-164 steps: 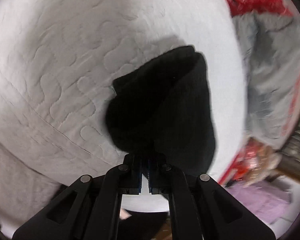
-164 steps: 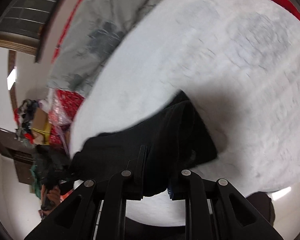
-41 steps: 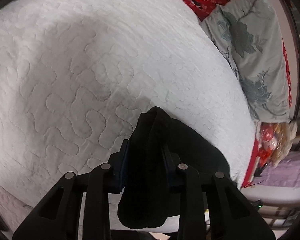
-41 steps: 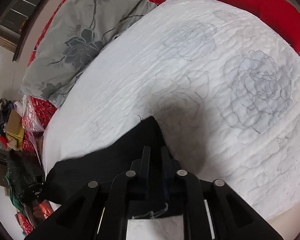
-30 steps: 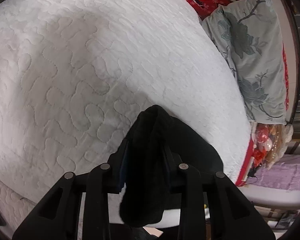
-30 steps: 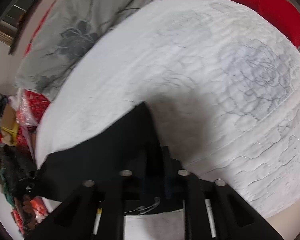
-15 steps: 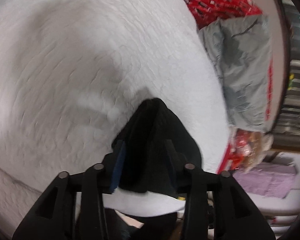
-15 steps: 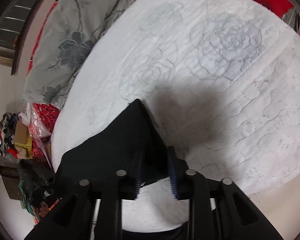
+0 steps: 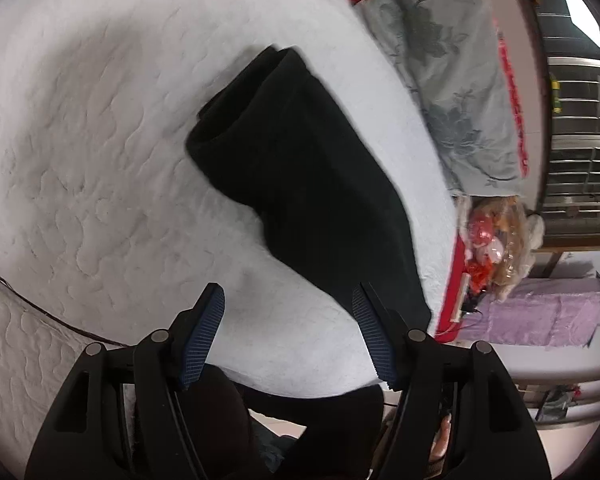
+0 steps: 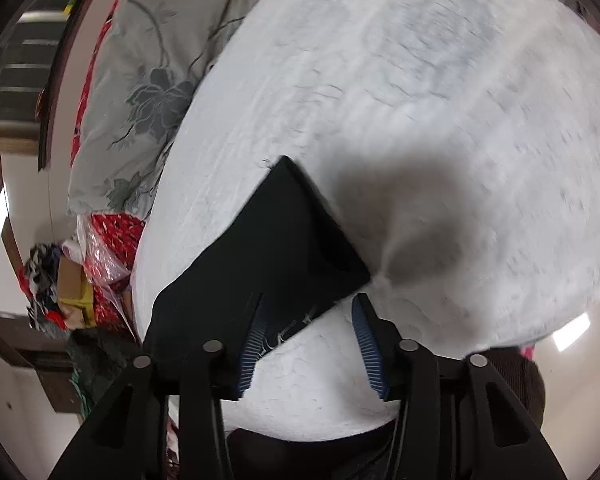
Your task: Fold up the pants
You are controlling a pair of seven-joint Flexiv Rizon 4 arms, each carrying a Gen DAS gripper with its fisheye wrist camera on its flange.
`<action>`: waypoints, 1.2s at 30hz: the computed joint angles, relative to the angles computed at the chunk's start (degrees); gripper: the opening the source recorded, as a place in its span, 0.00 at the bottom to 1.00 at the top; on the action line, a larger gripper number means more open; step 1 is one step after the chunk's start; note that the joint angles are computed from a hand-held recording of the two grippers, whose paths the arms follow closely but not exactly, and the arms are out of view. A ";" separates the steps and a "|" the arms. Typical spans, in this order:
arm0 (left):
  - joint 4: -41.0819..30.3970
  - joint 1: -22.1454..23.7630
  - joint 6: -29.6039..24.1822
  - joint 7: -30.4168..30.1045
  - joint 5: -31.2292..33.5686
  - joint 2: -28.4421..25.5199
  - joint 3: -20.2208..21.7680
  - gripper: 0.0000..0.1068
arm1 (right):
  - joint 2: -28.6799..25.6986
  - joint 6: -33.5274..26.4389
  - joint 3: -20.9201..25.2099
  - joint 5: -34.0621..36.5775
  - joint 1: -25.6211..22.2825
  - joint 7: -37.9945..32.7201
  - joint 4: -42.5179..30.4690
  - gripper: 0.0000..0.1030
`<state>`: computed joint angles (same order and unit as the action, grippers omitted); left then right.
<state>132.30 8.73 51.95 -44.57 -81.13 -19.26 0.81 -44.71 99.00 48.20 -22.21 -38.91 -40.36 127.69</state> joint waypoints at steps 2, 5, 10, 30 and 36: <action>-1.59 0.00 1.59 -1.51 -0.11 -2.06 -0.19 0.62 | 0.21 1.00 -1.64 0.94 1.60 0.96 0.27 0.57; -4.35 0.04 3.87 -2.26 -1.77 -4.54 -1.17 0.62 | -2.02 4.81 -2.86 0.98 3.22 2.15 -0.28 0.57; -8.38 -0.98 10.68 -2.50 -4.62 -8.11 -2.79 0.62 | -1.74 12.88 -10.05 2.82 11.62 5.70 -0.95 0.64; -6.57 -7.59 13.04 -3.55 -14.56 -7.71 -2.99 0.23 | -3.06 9.50 -16.70 -18.71 5.87 16.46 -5.40 0.14; -3.78 -5.25 9.47 -5.14 -5.91 -4.42 -1.93 0.24 | -4.03 9.87 -14.44 -24.62 1.64 16.85 -4.30 0.32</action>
